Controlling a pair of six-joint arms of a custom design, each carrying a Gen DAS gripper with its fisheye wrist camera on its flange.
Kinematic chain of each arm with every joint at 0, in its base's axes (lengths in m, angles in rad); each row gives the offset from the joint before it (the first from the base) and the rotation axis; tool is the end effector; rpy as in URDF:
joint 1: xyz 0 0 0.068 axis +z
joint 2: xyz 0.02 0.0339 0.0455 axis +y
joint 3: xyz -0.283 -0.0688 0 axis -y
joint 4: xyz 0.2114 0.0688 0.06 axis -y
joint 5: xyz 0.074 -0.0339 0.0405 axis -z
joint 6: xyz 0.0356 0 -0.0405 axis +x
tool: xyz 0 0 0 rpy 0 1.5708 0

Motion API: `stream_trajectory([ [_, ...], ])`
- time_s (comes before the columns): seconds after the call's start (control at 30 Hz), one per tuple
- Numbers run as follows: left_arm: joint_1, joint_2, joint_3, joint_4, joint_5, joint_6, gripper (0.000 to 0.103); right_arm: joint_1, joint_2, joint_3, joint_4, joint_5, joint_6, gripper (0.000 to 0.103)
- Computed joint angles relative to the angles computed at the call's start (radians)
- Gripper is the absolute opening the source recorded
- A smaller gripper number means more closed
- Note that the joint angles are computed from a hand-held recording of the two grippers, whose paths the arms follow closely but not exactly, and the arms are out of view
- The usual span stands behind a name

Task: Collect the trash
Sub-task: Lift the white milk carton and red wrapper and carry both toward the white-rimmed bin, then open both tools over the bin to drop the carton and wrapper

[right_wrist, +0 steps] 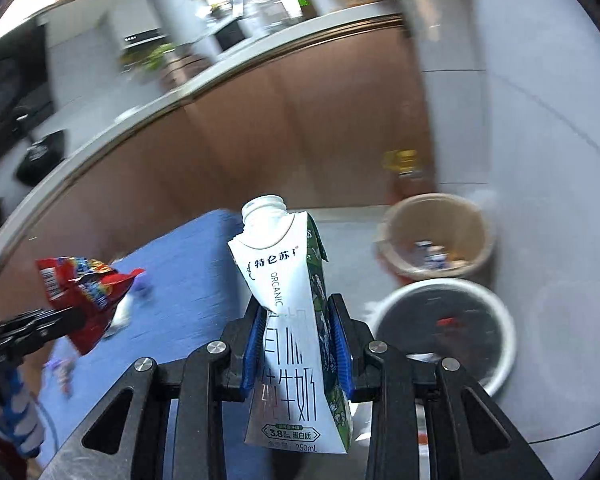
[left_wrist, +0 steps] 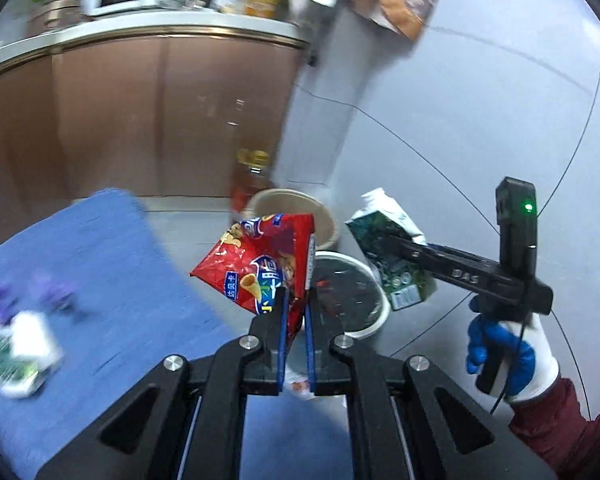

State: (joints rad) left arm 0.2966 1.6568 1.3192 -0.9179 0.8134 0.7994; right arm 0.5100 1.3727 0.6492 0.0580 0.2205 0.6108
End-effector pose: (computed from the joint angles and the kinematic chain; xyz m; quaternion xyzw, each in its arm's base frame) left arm 0.2889 0.0612 0.2884 0.2858 0.8631 -0.2583 0.3266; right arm 0.2202 0.1143 0.2288 0.0931 0.8903 0.1472 0.4208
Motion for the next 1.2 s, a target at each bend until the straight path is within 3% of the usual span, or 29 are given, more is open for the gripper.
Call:
stream_trajectory([
  [0.17, -0.283, 0.054, -0.058, 0.217, -0.117, -0.205, 0.007, -0.175, 0.042, -0.078, 0.067, -0.017, -0.023, 0.030],
  [0.3, -0.435, 0.182, -0.020, 0.315, -0.197, -0.315, 0.007, -0.287, 0.147, -0.119, 0.174, -0.076, -0.035, 0.030],
  [0.53, -0.559, 0.416, 0.136, 0.350, -0.234, -0.463, 0.007, -0.395, 0.313, -0.137, 0.285, -0.132, -0.034, 0.030],
  [0.8, -0.597, 0.569, 0.295, 0.280, -0.202, -0.553, 0.011, -0.438, 0.399, -0.139, 0.318, -0.134, -0.015, 0.031],
  [0.87, -0.594, 0.589, 0.316, 0.266, -0.188, -0.573, 0.015, -0.440, 0.403, -0.145, 0.319, -0.126, -0.006, 0.032],
  [0.97, -0.584, 0.591, 0.312, 0.276, -0.163, -0.595, 0.050, -0.432, 0.393, -0.158, 0.313, -0.109, 0.009, 0.035],
  [1.2, -0.566, 0.512, 0.232, 0.314, -0.148, -0.588, 0.053, -0.381, 0.335, -0.177, 0.275, -0.061, 0.058, 0.047],
])
